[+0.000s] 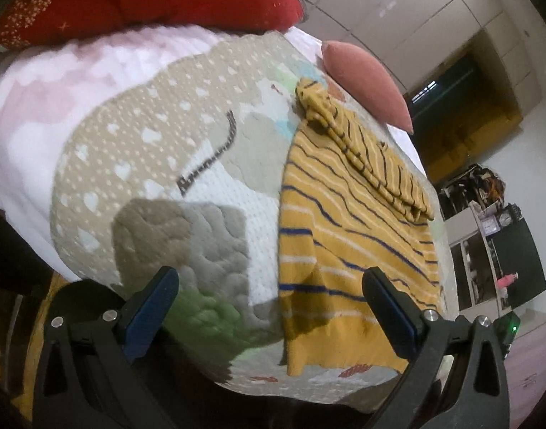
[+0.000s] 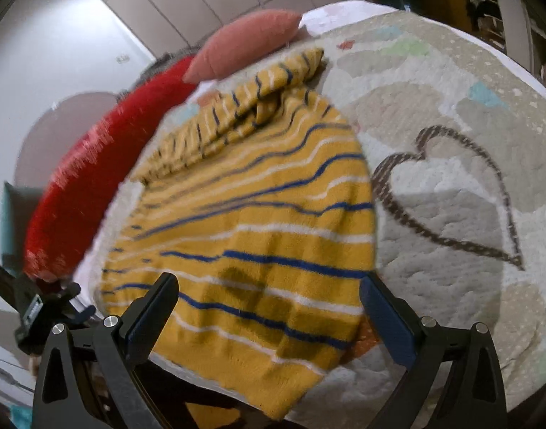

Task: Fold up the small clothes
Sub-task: 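Move both tools down to the sweater hem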

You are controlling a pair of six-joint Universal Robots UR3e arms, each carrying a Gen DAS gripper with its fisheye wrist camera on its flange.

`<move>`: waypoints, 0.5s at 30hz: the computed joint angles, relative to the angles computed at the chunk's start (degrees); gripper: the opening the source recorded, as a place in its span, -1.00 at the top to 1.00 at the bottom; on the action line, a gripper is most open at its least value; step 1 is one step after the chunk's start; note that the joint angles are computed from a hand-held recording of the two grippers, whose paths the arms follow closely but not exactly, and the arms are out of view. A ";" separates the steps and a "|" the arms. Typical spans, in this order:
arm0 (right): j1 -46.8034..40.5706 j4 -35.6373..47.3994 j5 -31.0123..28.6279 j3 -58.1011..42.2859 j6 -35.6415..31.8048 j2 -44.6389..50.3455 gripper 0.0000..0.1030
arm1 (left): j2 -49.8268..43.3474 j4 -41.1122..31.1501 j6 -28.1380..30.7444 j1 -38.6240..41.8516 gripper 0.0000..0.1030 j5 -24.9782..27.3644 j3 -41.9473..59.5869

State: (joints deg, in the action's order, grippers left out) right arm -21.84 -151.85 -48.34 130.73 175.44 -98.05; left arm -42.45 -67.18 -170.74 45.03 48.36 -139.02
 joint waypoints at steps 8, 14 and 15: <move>-7.32 5.22 6.16 4.40 -1.55 -2.70 -0.99 | -11.91 7.91 0.91 -6.03 -0.80 -3.80 -0.38; -7.94 3.35 5.76 6.22 -0.06 -2.53 -0.99 | -24.99 27.34 -7.66 -16.59 -0.80 -1.34 0.04; -7.74 2.14 5.50 6.54 0.52 -2.27 -0.99 | -25.88 29.45 -8.67 -17.80 -0.83 -0.27 -0.01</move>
State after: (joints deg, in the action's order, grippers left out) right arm -29.57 -149.71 -42.84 137.27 175.95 -100.32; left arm -68.33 -37.73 -179.42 27.23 48.08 -139.03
